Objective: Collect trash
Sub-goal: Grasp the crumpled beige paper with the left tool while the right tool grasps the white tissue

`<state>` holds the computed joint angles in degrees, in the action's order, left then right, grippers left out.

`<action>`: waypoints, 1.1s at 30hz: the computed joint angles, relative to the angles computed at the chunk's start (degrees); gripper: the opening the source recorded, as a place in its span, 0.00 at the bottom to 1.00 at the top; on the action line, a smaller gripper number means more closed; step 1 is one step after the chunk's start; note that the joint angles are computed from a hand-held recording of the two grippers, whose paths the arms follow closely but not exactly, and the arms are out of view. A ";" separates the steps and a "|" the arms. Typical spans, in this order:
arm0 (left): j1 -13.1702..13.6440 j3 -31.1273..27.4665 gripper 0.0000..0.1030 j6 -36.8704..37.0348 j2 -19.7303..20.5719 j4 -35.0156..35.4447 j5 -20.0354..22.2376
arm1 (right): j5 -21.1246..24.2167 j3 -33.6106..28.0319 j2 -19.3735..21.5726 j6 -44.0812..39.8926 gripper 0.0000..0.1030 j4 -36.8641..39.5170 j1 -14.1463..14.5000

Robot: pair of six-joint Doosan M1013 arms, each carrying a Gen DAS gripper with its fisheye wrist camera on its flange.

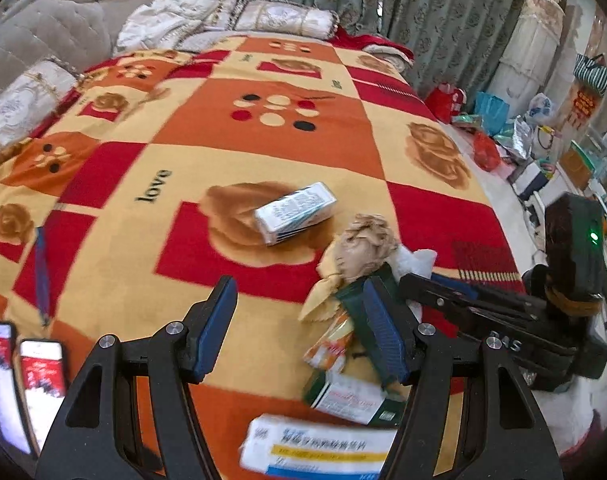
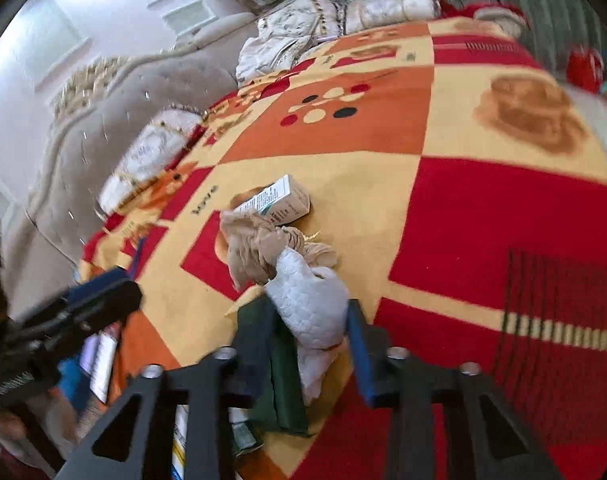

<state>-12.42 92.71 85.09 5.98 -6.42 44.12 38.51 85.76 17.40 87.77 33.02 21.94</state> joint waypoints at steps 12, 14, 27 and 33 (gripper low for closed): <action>-2.32 -7.28 0.63 3.32 7.51 -6.02 4.38 | -3.42 5.83 -5.89 4.52 0.19 -4.96 -2.98; -3.18 -8.29 0.62 3.44 8.51 -4.87 5.35 | -2.30 6.43 -6.30 4.75 0.19 -3.61 -3.67; -2.12 -10.87 0.14 5.01 9.91 -9.27 8.02 | -0.99 7.21 -6.84 2.09 0.38 -2.06 -2.90; -1.38 -9.86 0.12 5.65 7.64 -9.81 6.02 | 1.10 4.33 -4.10 0.10 0.40 -0.82 -1.33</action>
